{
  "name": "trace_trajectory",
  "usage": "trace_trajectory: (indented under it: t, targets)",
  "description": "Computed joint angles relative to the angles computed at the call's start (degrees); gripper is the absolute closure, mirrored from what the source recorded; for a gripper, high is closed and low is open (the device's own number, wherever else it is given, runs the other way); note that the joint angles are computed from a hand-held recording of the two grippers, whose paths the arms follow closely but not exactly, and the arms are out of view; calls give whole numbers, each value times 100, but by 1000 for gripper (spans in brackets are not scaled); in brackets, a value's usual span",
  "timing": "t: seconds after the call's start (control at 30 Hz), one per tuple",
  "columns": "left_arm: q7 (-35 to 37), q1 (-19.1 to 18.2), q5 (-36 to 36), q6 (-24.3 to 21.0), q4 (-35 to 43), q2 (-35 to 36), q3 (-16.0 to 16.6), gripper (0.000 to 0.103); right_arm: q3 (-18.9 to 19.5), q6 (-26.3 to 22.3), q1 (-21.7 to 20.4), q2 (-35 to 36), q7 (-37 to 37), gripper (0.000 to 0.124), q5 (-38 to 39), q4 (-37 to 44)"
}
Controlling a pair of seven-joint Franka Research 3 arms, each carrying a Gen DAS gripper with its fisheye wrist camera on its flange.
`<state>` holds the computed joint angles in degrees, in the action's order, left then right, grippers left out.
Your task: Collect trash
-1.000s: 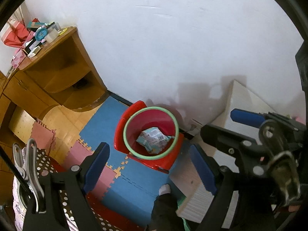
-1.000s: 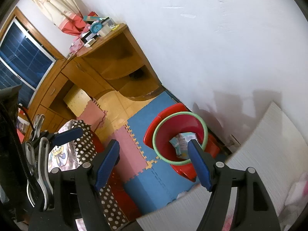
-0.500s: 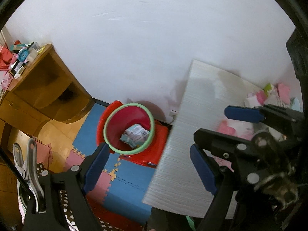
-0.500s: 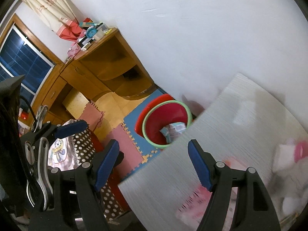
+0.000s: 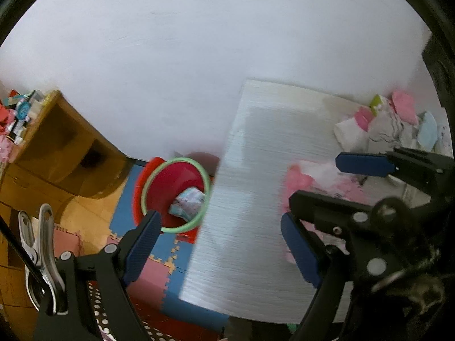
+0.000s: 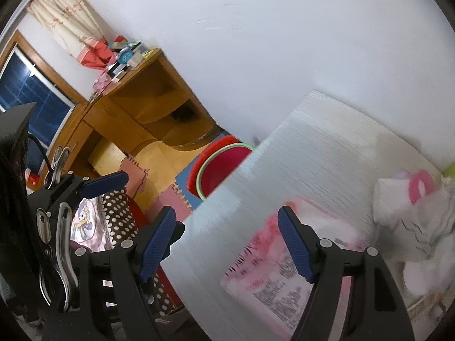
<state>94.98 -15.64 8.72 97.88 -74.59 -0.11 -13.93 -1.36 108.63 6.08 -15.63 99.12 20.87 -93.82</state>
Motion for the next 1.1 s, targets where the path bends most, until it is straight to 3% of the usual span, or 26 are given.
trace_trajectory:
  t: [0.27, 0.5, 0.6, 0.63, 0.67, 0.73, 0.83, 0.93, 1.0, 1.1]
  targets:
    - [11, -33, -580, -358, -412, -100, -12, 14, -143, -59, -321, -718, 531, 48, -141, -853]
    - [-116, 5, -1181, -775, -251, 162, -1, 17, -133, -391, -525, -732, 876, 48, -454, -986]
    - [-116, 20, -1352, -921, -204, 271, -5, 29, -190, -529, -512, -701, 906, 49, -311, -1098]
    - [-129, 28, -1409, -964, -204, 300, -5, 41, -189, -564, -503, -671, 888, 55, -291, -1101]
    - [-145, 24, -1410, -1060, -165, 362, -13, 46, -173, -579, -495, -670, 872, 66, -295, -1132]
    - [-173, 0, -1324, -1141, -185, 430, -37, 47, -162, -738, -465, -571, 796, 76, -313, -1081]
    - [-231, 7, -1361, -1185, -164, 521, -39, 47, -157, -1024, -450, -453, 753, 77, -329, -1019]
    - [-196, 27, -1391, -1175, -95, 591, -38, 48, -132, -1024, -424, -386, 700, 87, -302, -1008]
    - [-138, 56, -1449, -1025, -192, 541, -28, 77, -105, -935, -400, -341, 719, 92, -230, -1008]
    - [-37, 56, -1428, -1027, -180, 553, -40, 88, -98, -820, -360, -315, 753, 106, -112, -1061]
